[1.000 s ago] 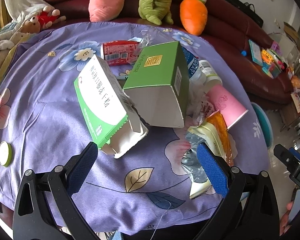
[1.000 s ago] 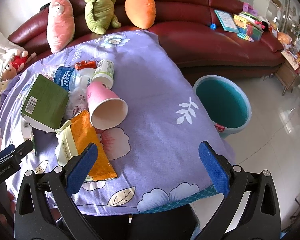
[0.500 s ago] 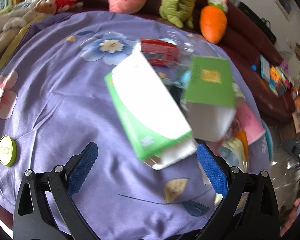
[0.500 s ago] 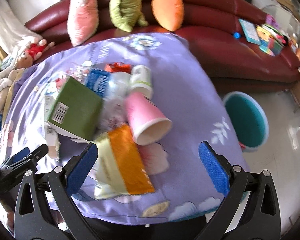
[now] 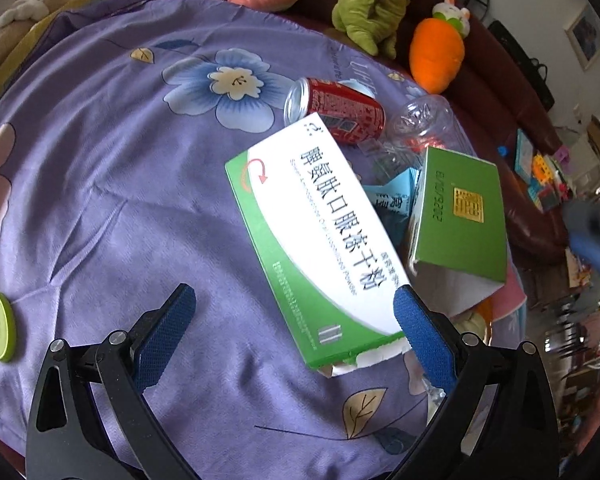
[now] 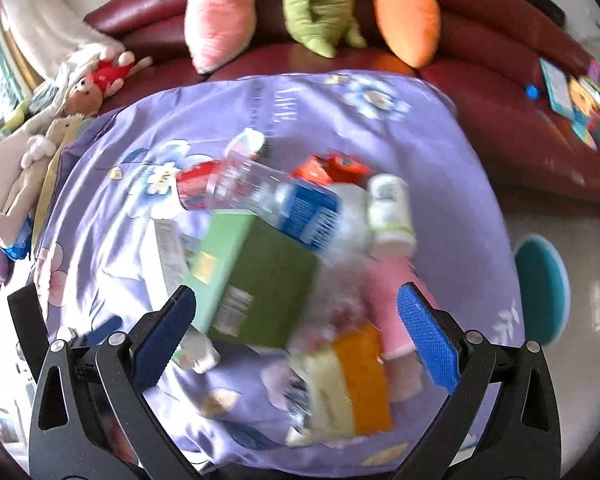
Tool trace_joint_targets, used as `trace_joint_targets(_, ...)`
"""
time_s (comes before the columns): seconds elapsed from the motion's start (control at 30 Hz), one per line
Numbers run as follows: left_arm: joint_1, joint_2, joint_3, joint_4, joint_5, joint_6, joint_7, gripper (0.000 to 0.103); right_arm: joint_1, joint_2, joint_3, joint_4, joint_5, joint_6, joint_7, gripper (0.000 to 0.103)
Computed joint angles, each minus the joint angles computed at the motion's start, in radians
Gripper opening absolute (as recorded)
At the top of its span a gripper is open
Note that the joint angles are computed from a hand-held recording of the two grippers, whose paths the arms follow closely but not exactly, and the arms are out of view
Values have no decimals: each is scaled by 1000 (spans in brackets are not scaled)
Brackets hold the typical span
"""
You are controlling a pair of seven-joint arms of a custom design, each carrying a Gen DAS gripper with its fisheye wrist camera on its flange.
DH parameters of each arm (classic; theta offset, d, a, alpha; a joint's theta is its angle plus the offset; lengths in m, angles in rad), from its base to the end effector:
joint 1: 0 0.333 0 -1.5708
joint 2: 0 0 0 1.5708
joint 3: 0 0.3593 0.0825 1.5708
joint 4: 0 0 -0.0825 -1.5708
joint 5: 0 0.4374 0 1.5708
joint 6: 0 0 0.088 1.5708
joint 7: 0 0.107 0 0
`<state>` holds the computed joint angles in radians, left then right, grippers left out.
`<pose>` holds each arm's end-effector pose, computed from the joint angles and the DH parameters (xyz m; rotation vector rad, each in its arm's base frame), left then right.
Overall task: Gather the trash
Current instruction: 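Grasp the green box with the right gripper while the left gripper approaches the medicine box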
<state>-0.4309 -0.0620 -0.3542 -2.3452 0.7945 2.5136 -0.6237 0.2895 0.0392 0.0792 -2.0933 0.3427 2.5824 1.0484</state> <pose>0.3869 -0.3962 0.3850 -2.5622 1.0362 -0.7293 0.5954 0.2232 0.4667 -2.3730 1.1913 -0.2399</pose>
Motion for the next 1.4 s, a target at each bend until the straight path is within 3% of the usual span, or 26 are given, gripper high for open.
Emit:
trace_joint_targets(0.27,4,-37,-5,-70,-5,47,-37,99,75,97,9,81,-267,-40,233,97)
trace_joint_targets(0.6,27,-53,-8,-97,-14,89,-34,99,135,180,-19,151,-469,-103,407,97)
trace_joint_targets(1.0,32,-16,-1,-44,-20,97,12,99,24,142,-9,139,-248,-163,202,97)
trace_joint_targets(1.07,30,-13,2,-37,-26,95,17,99,26,151,-7,164,-226,-203,214,97)
trace_joint_targets(1.2,23,-23,-5,-34,-18,45,-17,99,51,148,5,164,-230,-196,219,97)
trace_joint_targets(1.4,19,-62,-14,-88,-29,53,-78,99,115,173,-3,165,-374,-184,342,97)
